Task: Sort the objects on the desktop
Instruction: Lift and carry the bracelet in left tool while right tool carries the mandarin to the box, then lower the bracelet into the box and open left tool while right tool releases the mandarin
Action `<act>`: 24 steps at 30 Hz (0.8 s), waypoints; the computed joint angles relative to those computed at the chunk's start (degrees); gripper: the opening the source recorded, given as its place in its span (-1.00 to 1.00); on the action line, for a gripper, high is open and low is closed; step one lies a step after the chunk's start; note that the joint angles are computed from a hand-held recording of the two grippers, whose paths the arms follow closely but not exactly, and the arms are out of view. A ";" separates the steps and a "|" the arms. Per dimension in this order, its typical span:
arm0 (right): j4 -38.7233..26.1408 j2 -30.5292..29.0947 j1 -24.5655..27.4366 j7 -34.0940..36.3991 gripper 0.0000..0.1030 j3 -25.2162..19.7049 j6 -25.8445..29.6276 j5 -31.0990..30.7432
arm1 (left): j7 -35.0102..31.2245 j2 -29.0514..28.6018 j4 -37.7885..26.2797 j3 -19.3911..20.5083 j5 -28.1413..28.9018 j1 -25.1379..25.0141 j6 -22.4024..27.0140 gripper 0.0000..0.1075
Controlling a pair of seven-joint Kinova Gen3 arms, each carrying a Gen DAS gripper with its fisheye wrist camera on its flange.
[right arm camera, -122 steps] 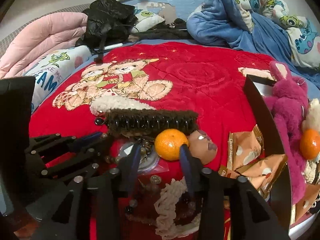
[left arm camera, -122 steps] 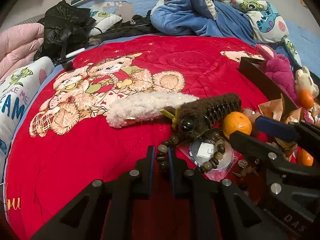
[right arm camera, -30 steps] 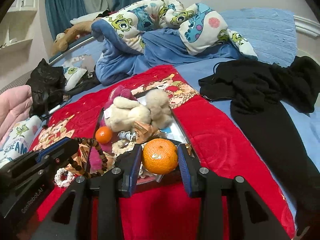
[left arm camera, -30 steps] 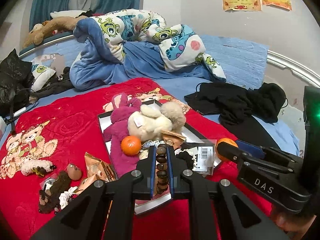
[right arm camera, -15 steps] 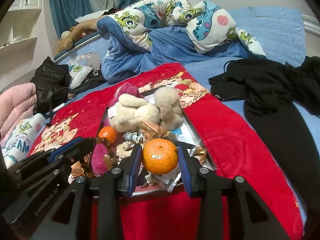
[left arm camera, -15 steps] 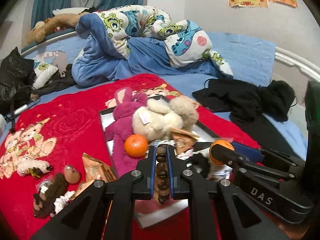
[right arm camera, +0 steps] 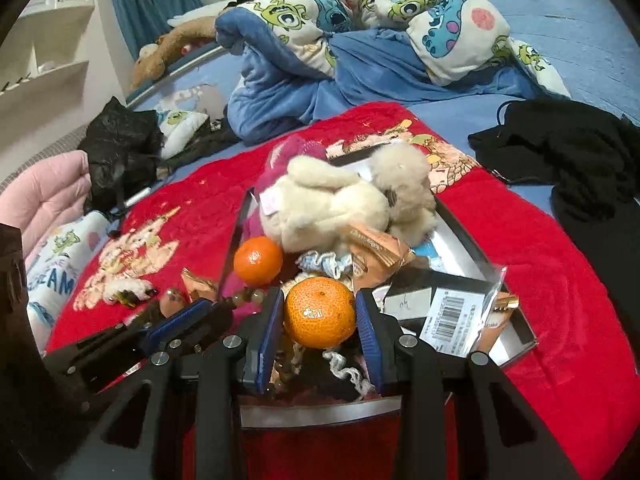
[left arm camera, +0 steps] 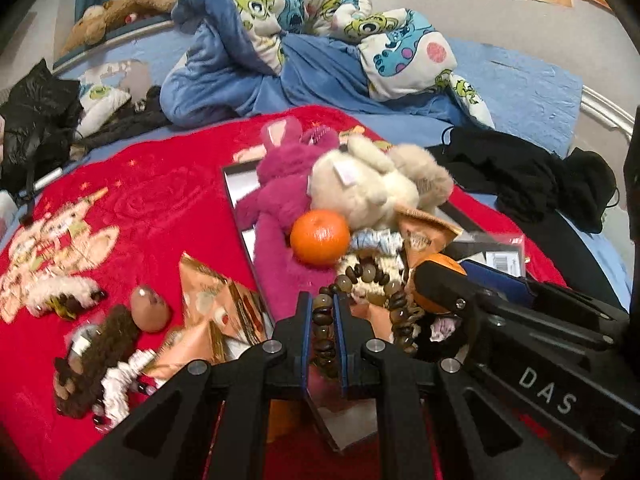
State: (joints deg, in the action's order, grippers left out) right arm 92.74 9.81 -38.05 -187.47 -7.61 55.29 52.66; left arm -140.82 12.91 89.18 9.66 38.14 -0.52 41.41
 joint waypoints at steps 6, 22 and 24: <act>1.98 -0.71 1.10 0.21 -0.31 0.04 -2.00 -1.47 | 0.12 0.07 0.97 0.10 -1.35 0.83 -0.98 -0.80; 4.89 -2.33 1.98 -3.00 -0.26 -0.42 -5.47 -1.01 | 3.59 0.54 -0.83 -0.07 -3.05 0.67 2.01 -0.77; 6.07 -3.25 2.53 -4.28 -0.08 -0.59 -7.42 -0.44 | 3.90 0.30 -0.76 -0.25 -3.27 0.79 1.98 -0.44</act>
